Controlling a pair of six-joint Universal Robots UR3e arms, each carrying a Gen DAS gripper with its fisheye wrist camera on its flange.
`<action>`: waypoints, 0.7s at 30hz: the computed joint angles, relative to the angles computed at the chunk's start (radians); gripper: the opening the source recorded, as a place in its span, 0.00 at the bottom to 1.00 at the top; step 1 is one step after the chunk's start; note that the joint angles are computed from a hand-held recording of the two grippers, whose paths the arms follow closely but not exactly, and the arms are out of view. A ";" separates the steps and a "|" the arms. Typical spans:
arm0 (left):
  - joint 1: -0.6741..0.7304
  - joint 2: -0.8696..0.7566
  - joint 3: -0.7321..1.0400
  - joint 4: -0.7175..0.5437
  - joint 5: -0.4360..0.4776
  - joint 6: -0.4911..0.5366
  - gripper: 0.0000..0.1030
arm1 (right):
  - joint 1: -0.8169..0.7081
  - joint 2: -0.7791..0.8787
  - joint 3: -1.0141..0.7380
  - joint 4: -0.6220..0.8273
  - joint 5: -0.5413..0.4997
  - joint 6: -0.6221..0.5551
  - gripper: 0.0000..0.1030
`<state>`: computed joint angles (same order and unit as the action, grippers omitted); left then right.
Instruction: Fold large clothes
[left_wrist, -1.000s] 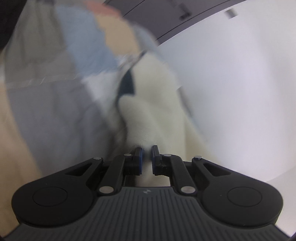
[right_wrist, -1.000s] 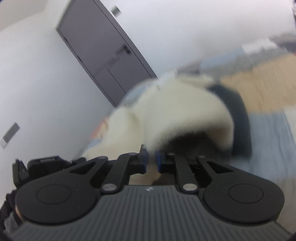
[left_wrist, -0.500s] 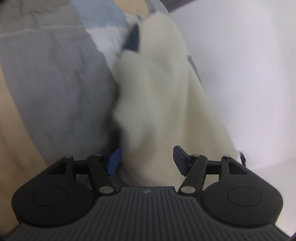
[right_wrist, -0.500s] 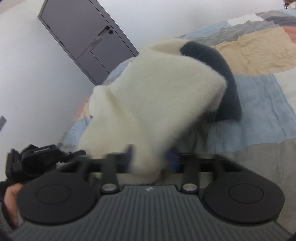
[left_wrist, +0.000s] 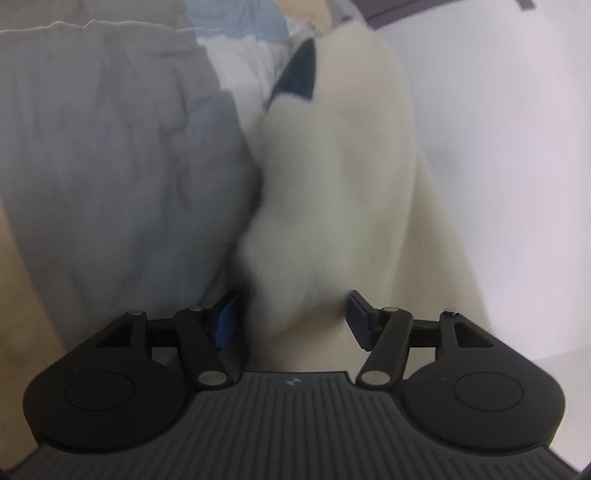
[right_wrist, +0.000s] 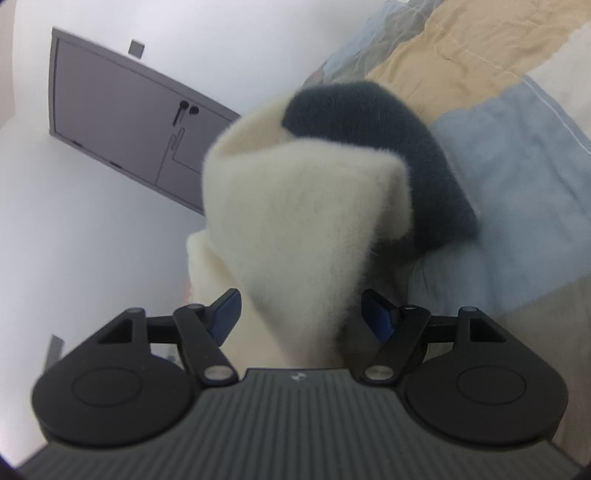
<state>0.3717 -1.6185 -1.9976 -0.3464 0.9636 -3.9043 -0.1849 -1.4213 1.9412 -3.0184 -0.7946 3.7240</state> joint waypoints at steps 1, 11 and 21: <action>0.002 -0.006 0.010 -0.002 0.016 0.001 0.63 | 0.006 0.024 -0.031 0.003 -0.010 -0.025 0.72; 0.059 0.025 -0.036 0.155 -0.085 -0.075 0.17 | -0.005 0.095 -0.077 -0.144 -0.006 -0.083 0.16; 0.329 0.318 -0.015 0.366 -0.515 -0.212 0.14 | -0.116 -0.179 0.022 -0.430 0.014 0.083 0.12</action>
